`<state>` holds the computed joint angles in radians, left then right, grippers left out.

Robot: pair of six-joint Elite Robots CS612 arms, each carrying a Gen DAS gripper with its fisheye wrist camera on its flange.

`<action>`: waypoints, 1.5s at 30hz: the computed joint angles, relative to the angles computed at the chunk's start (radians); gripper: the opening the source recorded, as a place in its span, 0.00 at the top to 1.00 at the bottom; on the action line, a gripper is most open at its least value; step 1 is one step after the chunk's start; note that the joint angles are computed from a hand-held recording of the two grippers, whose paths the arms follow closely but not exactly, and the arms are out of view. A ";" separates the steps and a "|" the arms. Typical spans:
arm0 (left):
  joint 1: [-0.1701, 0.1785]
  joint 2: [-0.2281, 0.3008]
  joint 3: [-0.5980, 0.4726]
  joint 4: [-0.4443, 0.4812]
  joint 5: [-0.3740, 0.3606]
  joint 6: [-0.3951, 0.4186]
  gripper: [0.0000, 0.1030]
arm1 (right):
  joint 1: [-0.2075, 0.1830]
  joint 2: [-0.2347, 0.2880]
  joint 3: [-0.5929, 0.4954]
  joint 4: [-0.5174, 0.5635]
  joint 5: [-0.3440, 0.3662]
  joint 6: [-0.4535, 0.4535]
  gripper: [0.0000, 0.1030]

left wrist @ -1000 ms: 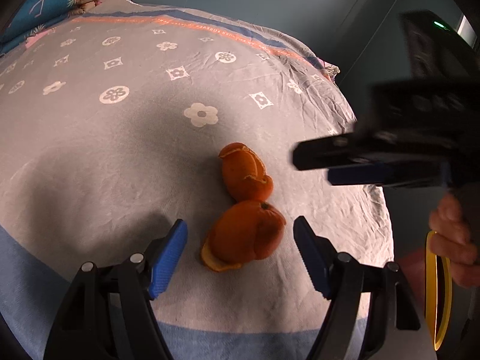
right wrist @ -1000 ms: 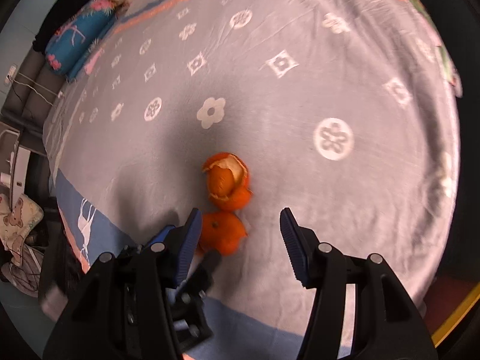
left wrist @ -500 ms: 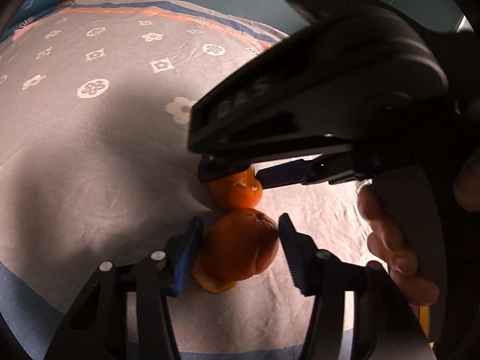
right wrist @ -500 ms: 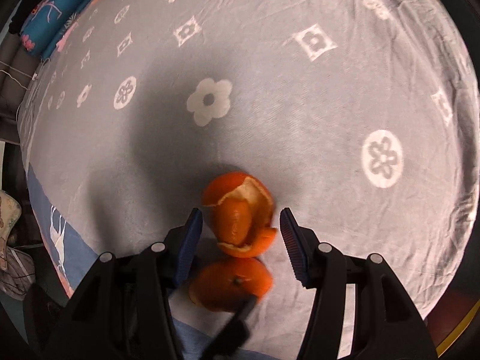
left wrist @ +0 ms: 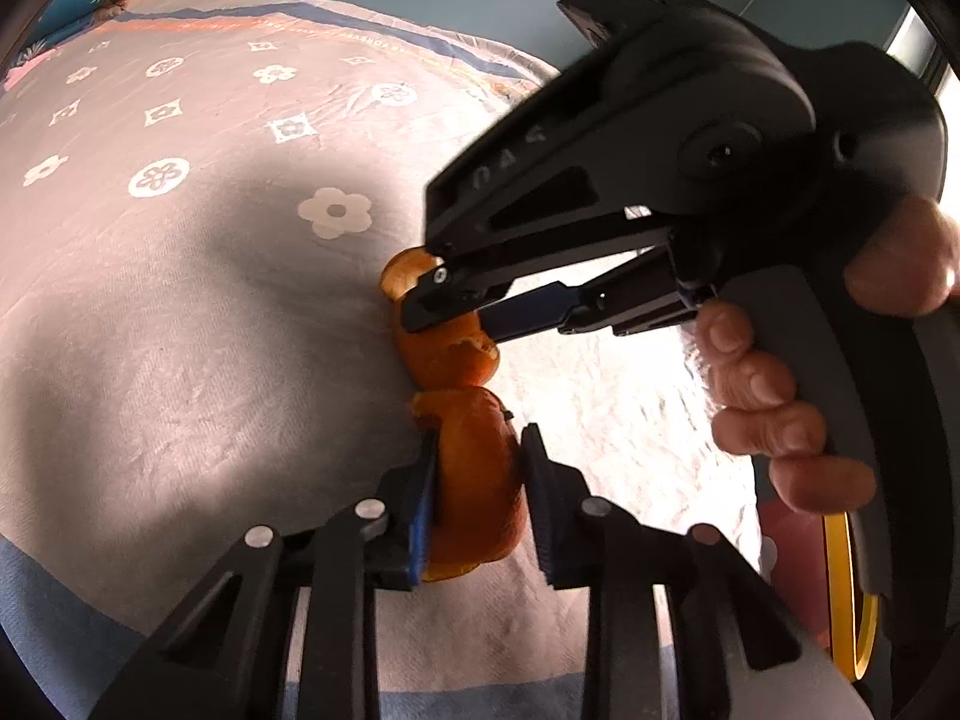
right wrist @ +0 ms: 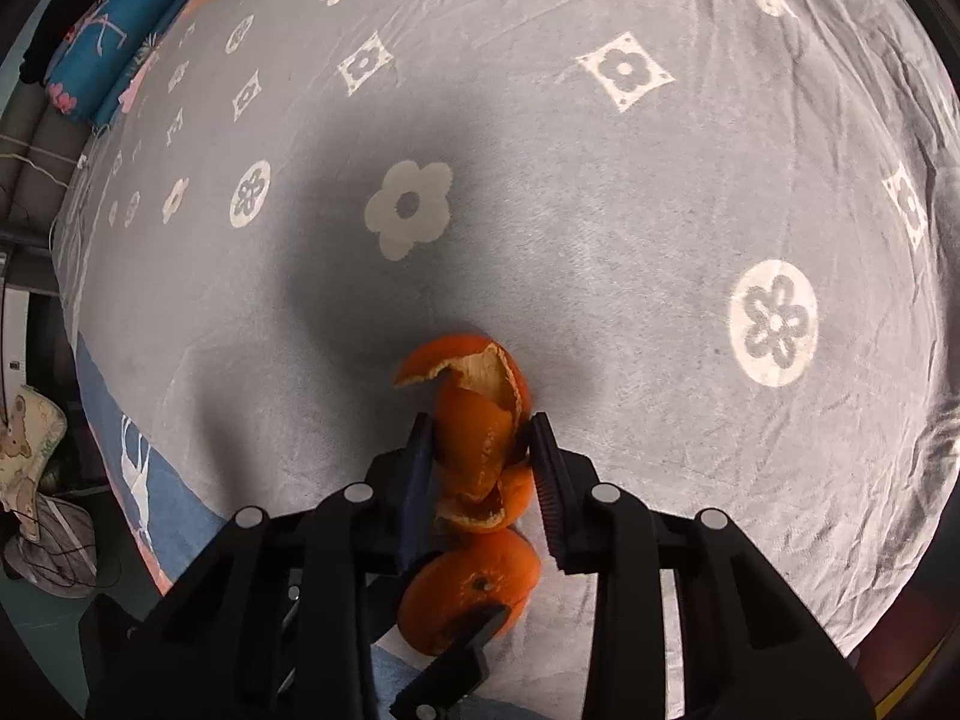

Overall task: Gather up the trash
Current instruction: 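Grasp the lower orange peel with the left tool while the right tool grasps the other peel, then carry both orange peels over the yellow bin and open both tools to drop them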

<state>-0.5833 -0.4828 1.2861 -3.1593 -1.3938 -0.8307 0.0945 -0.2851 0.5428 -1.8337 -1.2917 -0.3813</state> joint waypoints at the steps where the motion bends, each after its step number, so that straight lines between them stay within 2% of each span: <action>1: -0.003 -0.005 0.005 0.000 0.012 0.011 0.78 | -0.004 -0.003 0.003 -0.003 0.012 0.000 0.71; 5: -0.006 -0.024 0.029 -0.029 0.019 0.023 0.79 | -0.026 -0.035 0.048 -0.048 0.061 0.010 0.72; 9: -0.023 -0.062 0.073 -0.078 0.062 0.071 0.79 | -0.058 -0.119 0.183 -0.180 0.121 0.026 0.72; 14: -0.063 -0.121 0.127 -0.142 0.122 0.141 0.79 | -0.105 -0.233 0.366 -0.354 0.184 0.025 0.72; 15: -0.073 -0.131 0.137 -0.150 0.138 0.158 0.79 | -0.123 -0.271 0.428 -0.403 0.206 0.022 0.71; 17: -0.086 -0.144 0.138 -0.149 0.160 0.187 0.79 | -0.135 -0.301 0.473 -0.438 0.218 0.019 0.71; 20: -0.110 -0.169 0.153 -0.168 0.176 0.222 0.79 | -0.177 -0.373 0.592 -0.525 0.252 0.014 0.71; 26: -0.166 -0.216 0.181 -0.173 0.241 0.297 0.79 | -0.254 -0.469 0.765 -0.664 0.318 0.050 0.71; 33: -0.211 -0.232 0.171 -0.166 0.260 0.366 0.79 | -0.333 -0.534 0.899 -0.777 0.382 0.077 0.71; 37: -0.233 -0.226 0.145 -0.166 0.270 0.413 0.79 | -0.376 -0.568 0.982 -0.882 0.401 0.100 0.71; 41: -0.247 -0.209 0.105 -0.152 0.271 0.454 0.79 | -0.419 -0.578 1.028 -0.948 0.451 0.126 0.71; 45: -0.257 -0.187 0.055 -0.112 0.250 0.476 0.79 | -0.456 -0.572 1.069 -1.079 0.485 0.203 0.71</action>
